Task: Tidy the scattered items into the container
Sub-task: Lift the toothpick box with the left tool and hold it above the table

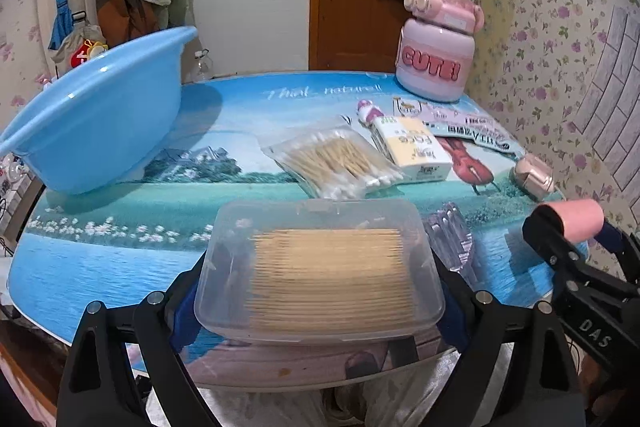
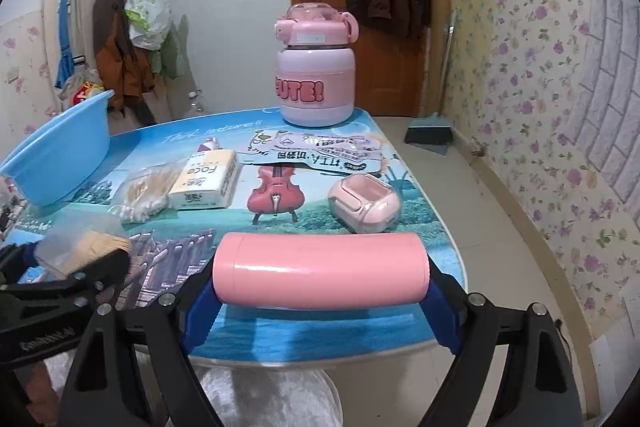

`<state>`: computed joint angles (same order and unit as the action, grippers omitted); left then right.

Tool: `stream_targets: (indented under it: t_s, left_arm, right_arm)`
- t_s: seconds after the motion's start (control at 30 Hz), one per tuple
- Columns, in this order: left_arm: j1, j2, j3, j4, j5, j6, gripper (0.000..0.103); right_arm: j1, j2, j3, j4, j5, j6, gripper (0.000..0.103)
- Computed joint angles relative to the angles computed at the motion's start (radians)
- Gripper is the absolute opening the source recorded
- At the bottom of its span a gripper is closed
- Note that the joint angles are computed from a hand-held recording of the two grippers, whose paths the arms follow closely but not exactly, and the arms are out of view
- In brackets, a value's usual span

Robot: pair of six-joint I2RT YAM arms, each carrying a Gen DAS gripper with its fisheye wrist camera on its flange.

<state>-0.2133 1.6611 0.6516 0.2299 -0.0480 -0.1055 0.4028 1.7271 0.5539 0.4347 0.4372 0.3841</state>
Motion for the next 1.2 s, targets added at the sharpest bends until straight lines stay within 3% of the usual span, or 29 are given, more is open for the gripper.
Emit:
stream_targets:
  t_s: [0.5,1.2]
  left_arm:
    - [0.100,-0.256,-0.151,-0.002,0.024,0.052,0.091]
    - [0.154,-0.335,-0.208,-0.010,0.074,0.067,0.092]
  right_arm:
    - [0.175,-0.100,-0.041,-0.062,0.226,0.112,0.087]
    - [0.216,-0.088,-0.019,-0.108,0.238,0.126,0.087]
